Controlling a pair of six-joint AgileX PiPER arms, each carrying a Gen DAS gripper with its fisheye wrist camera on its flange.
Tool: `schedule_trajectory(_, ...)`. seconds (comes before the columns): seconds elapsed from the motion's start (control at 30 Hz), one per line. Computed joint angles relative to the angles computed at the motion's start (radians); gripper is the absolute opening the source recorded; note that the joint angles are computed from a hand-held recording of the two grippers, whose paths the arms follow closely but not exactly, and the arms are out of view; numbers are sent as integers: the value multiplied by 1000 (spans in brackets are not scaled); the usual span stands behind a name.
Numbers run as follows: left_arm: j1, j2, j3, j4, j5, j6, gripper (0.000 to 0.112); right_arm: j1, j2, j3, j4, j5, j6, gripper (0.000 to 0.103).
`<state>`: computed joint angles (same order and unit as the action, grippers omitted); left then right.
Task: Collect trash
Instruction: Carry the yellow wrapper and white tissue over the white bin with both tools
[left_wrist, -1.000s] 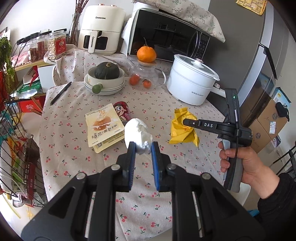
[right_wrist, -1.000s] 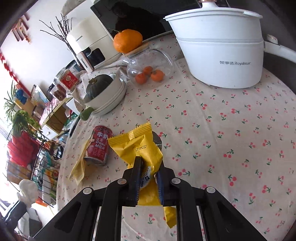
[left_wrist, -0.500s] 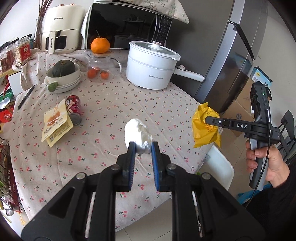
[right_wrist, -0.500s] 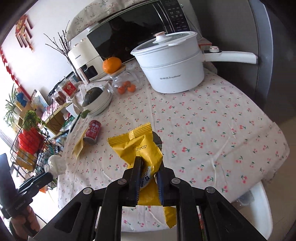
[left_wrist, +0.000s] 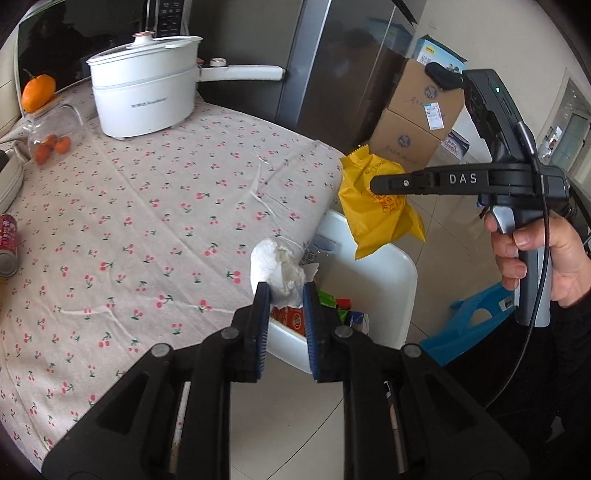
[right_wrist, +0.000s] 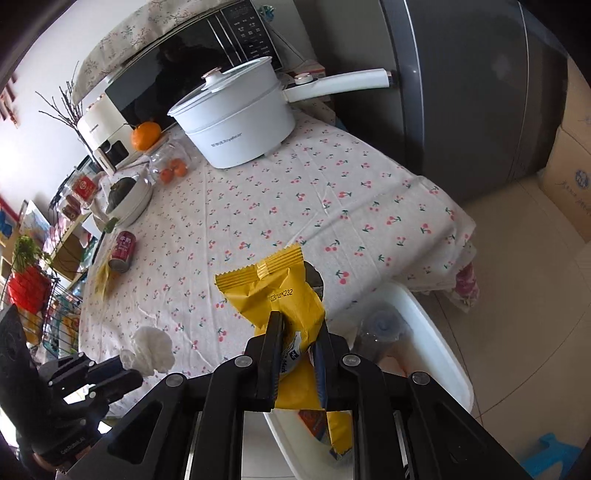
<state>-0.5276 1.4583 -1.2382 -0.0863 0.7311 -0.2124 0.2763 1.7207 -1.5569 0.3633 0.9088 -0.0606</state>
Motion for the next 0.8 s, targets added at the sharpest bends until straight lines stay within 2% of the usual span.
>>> schedule_trajectory(0.27, -63, 172, -80, -102, -20, 83, 20, -124, -45, 118, 31, 8, -68, 16)
schedule_trajectory(0.53, -95, 295, -129, -84, -31, 78, 20, -181, -57, 180, 30, 11, -107, 16)
schedule_trajectory(0.6, -96, 314, -142, -79, -23, 71, 29, -192, -58, 185, 27, 11, -108, 16)
schedule_trajectory(0.67, -94, 325, -155, -68, 1, 47, 56, -205, -58, 190, 28, 11, -111, 16)
schedule_trajectory(0.73, -92, 329, -164, -48, 14, 7, 63, -217, -59, 196, 34, 13, -121, 16)
schedule_trajectory(0.8, -78, 328, -176, -63, 39, 3, 66, -221, -62, 201, 35, 12, -126, 16)
